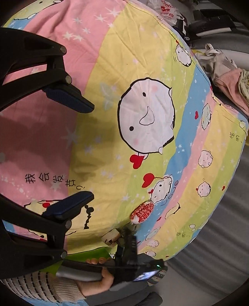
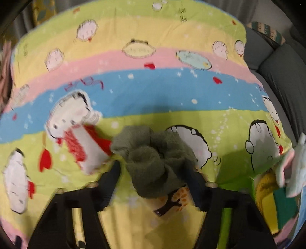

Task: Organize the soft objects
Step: 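Move the right gripper back and grasp the grey-green knitted cloth, then lift the grey-green cloth and carry it over the box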

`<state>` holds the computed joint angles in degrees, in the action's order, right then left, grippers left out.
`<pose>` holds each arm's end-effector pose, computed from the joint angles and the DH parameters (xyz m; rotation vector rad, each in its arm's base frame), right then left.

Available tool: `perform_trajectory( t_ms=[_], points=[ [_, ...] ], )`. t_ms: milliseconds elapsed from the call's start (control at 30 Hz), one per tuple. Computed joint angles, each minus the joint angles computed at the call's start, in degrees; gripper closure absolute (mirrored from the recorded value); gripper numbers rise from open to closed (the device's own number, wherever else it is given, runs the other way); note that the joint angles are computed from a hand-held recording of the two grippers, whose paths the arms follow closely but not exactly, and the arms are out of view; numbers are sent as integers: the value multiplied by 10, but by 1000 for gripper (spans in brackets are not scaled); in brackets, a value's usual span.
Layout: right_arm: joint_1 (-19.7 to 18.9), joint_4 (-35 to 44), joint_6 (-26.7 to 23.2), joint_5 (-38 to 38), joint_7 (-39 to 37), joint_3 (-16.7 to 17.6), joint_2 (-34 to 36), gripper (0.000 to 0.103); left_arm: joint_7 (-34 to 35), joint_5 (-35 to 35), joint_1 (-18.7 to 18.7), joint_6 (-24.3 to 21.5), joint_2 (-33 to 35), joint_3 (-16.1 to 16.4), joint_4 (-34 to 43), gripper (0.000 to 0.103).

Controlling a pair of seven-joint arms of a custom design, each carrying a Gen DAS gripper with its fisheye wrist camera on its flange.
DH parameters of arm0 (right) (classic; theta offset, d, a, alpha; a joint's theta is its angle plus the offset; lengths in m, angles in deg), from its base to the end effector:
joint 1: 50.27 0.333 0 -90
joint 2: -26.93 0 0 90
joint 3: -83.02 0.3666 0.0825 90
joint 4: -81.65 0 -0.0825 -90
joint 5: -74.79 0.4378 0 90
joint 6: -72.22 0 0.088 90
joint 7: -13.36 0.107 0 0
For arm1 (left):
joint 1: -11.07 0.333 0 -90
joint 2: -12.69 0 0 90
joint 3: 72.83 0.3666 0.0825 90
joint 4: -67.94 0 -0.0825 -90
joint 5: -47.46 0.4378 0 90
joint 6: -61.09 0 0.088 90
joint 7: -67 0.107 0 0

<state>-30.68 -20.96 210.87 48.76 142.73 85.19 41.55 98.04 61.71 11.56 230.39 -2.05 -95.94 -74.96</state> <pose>0.6708 0.2632 0.4730 -1.9623 2.0086 -0.6178 0.4711 -0.2219 0.4660 -2.2459 1.5187 -0.9378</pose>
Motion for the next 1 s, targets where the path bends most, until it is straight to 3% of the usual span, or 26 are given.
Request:
perform_trajectory(
  t_ms=[100, 200, 333, 433, 567, 733, 833, 900, 1000],
  points=[
    [5, -23, 21, -37, 34, -8, -17, 79, -3, -2, 0, 3, -3, 1, -2, 20],
    [-19, -69, 86, 38, -7, 11, -52, 81, -4, -2, 5, 7, -7, -2, -5, 20],
    [-19, -168, 188, 82, -53, 27, -131, 82, -15, 7, 15, -2, -8, -12, -2, 20],
    [5, -247, 259, 229, -199, 36, -186, 81, -14, 7, 10, -3, -9, -9, -4, 20],
    [58, -297, 275, 329, -322, 32, -213, 81, -28, 26, 22, -4, -14, -23, -4, 20],
    [72, -307, 237, 326, -343, 38, -206, 81, -11, 14, 0, 3, -6, -9, -4, 20],
    [62, -309, 215, 312, -310, 42, -209, 60, -4, 9, -3, 0, -2, -9, -1, 20],
    [65, -322, 229, 337, -320, 35, -222, 24, -8, 18, 0, -11, 1, -13, 4, 20],
    [73, -346, 268, 381, -336, 16, -249, 18, -3, 15, -12, -13, 7, -4, 6, 20]
  ],
)
